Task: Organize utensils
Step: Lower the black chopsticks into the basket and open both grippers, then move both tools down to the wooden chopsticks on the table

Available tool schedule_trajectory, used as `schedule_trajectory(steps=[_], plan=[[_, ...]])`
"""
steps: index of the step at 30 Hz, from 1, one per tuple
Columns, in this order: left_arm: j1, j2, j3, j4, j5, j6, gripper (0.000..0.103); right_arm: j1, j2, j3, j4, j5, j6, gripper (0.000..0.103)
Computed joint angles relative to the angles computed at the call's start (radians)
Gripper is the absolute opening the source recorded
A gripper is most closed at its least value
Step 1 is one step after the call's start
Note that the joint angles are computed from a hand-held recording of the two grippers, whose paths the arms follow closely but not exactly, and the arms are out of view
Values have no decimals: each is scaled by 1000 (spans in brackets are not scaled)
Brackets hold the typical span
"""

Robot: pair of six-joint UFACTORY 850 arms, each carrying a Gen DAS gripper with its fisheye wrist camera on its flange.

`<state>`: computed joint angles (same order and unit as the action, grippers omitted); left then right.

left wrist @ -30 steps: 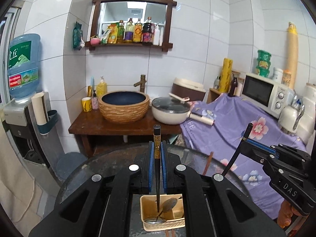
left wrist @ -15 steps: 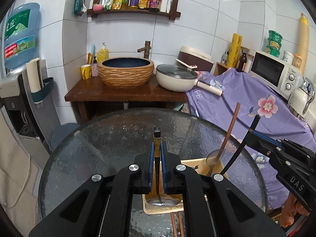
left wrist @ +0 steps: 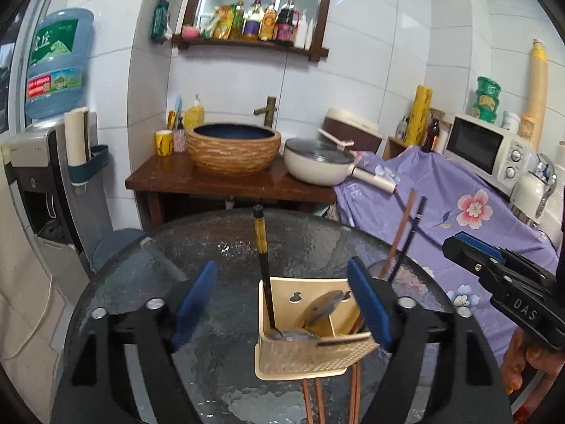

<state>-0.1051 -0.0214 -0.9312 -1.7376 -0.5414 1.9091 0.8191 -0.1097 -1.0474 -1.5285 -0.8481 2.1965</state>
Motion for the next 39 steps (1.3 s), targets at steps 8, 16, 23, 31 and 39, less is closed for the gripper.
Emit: schedule_trajectory(steps=[8,16,23,31,39], plan=[[9,113,232,-171,31,375,85,65,-14,106,96,15,38,53],[-30,-8,255,-12,153,333,62,27,-157,101,285,245,-57,53],[-35,-42,261,32,162,298,61,43,-231,38,382,236,-185,53],[-52,-53,264,92,161,257,61,40,-220,47,484,197,-302,52],[-84,-64,261,91,183,260,57,34,-159,114,442,225,-202,52]])
